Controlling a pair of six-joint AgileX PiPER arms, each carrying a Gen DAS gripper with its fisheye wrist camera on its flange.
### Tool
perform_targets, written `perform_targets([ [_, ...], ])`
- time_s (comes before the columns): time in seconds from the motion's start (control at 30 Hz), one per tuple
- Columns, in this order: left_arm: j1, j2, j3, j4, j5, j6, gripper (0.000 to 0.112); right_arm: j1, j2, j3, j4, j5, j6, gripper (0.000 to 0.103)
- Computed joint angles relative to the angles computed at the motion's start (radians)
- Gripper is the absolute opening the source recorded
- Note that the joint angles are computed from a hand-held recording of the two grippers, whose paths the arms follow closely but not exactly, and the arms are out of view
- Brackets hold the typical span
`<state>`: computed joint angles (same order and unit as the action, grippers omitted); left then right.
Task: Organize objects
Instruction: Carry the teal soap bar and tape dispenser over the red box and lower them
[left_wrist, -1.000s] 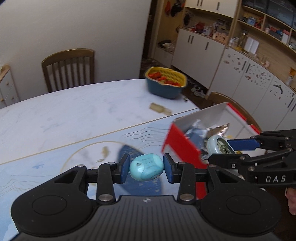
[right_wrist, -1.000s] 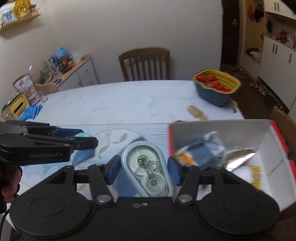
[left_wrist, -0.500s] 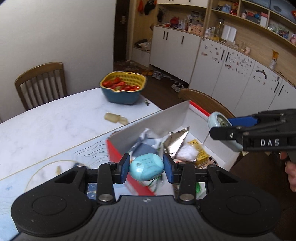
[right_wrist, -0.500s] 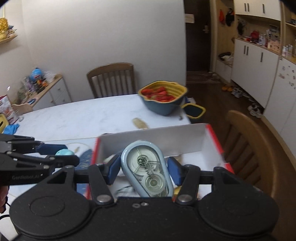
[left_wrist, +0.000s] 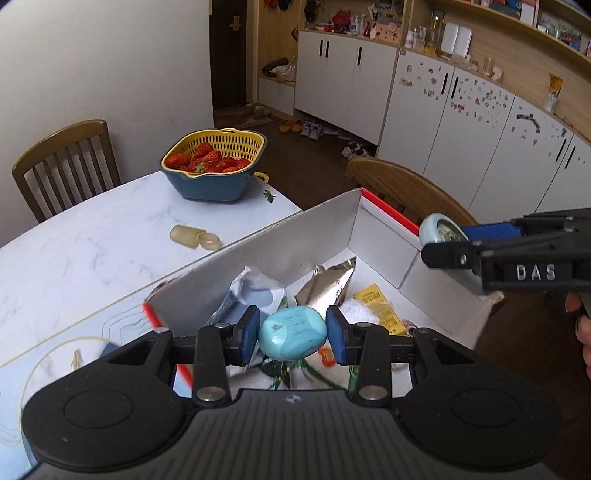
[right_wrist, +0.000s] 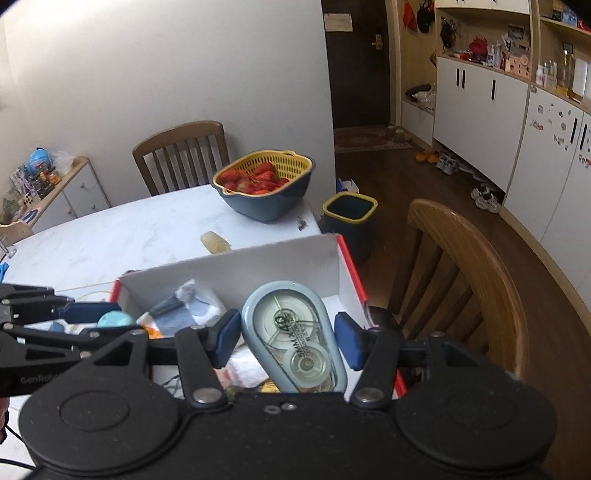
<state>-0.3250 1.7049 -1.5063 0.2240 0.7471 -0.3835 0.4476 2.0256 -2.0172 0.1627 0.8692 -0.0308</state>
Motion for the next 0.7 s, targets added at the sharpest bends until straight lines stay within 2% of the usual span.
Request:
perform_targets([
  [0.17, 0.008, 0.111, -0.095, -0.008, 0.017, 0.023, 0.038, -0.007, 0.065, -0.053, 0.009, 0.02, -0.015, 0.054],
  [0.43, 0.029, 0.248, -0.202, -0.05, 0.04, 0.058, 0.038, 0.003, 0.2, -0.209, -0.009, 0.115, -0.006, 0.054],
  [0.7, 0.05, 0.307, -0.236, -0.092, 0.056, 0.076, 0.038, 0.015, 0.353, -0.457, -0.033, 0.266, 0.011, 0.054],
])
